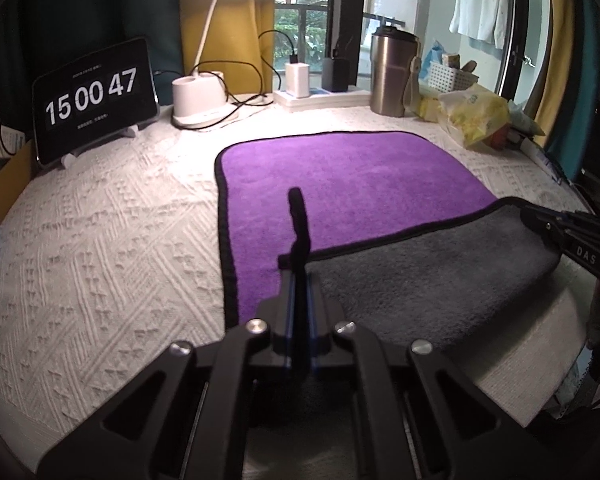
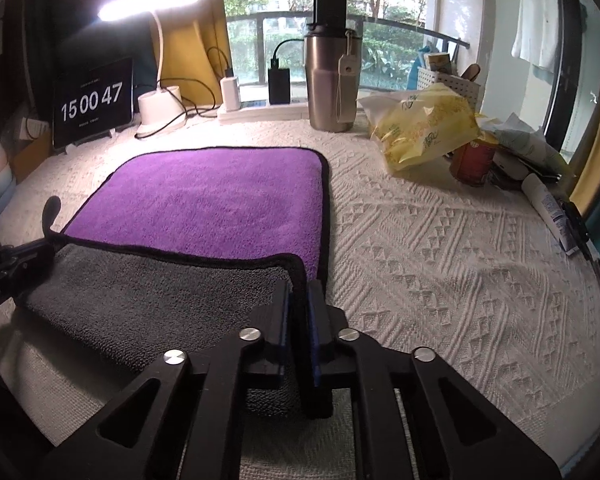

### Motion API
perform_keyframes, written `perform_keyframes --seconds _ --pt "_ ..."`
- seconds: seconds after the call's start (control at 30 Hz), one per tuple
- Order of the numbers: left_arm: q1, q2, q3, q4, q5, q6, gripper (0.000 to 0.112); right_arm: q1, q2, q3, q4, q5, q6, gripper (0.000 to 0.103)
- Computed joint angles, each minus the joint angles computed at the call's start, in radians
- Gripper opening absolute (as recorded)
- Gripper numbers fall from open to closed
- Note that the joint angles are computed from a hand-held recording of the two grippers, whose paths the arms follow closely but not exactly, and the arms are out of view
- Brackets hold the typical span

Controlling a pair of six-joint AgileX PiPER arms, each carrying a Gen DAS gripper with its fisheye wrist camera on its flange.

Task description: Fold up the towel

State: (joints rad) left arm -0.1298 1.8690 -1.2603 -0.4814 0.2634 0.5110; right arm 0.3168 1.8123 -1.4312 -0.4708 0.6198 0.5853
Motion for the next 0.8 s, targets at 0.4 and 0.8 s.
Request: perform_keyframes --seconds 0.4,0.8 --pt "0.027 -0.021 0.005 -0.159 0.005 0.135 0.004 0.023 -0.065 0.062 -0.093 -0.075 0.061 0.004" --pt "0.043 -0.125 0.047 -0.283 -0.046 0.230 0.004 0.086 -0.197 0.151 -0.380 -0.095 0.343 0.004"
